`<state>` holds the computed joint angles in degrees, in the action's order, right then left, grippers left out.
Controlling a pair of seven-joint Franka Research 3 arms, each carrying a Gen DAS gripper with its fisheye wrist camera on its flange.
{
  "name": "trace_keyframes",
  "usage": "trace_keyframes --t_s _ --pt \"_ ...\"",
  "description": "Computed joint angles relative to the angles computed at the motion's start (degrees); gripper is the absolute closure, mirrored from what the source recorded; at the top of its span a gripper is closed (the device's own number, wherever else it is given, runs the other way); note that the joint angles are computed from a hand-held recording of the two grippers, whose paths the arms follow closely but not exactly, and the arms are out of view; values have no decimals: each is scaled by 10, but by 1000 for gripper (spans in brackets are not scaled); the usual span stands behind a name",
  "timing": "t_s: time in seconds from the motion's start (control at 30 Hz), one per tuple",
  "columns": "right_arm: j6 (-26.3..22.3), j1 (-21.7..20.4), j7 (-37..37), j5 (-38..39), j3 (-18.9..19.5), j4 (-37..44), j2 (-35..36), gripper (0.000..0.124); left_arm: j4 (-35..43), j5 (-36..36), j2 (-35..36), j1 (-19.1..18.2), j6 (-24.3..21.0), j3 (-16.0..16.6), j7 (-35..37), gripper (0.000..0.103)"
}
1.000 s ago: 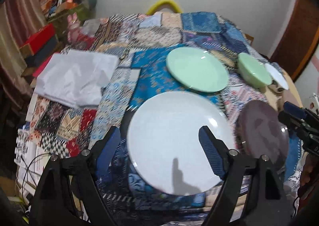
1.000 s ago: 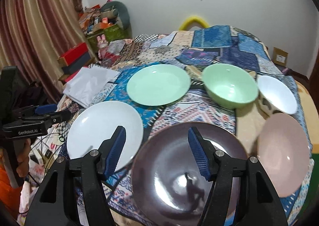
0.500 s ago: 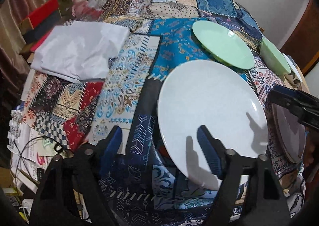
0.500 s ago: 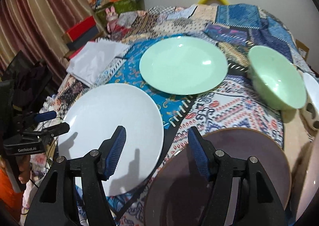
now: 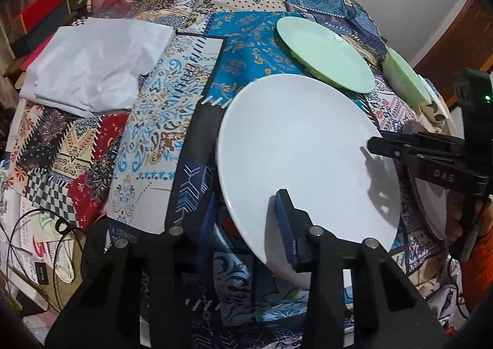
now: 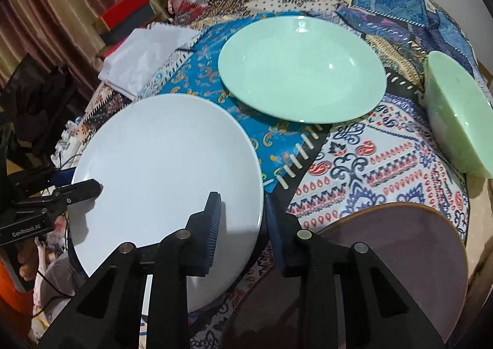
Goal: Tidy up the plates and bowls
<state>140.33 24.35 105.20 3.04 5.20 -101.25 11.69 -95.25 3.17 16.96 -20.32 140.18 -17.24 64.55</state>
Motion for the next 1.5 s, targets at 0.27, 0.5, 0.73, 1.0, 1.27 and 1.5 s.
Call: trace_keyframes --t_s 0.27,0.5,0.73,1.0,1.27,1.5 --pt "-22 4 -8 -10 -2 31 23 94 -7 -49 5 12 17 -15 31 63" --pt "-2 8 9 -7 -4 21 19 94 -7 -57 1 7 6 -11 22 63" --pt "29 6 23 15 1 -8 0 95 -9 -40 -7 2 1 -3 -16 63" --pt "58 5 34 16 4 -37 -26 95 -10 -32 -18 0 0 -3 -28 63" --pt "90 0 57 -2 4 -70 -59 95 15 -17 -13 -9 3 -5 -30 63" --pt "109 -12 90 -30 5 -108 -98 95 55 9 5 -27 0 -7 -29 63"
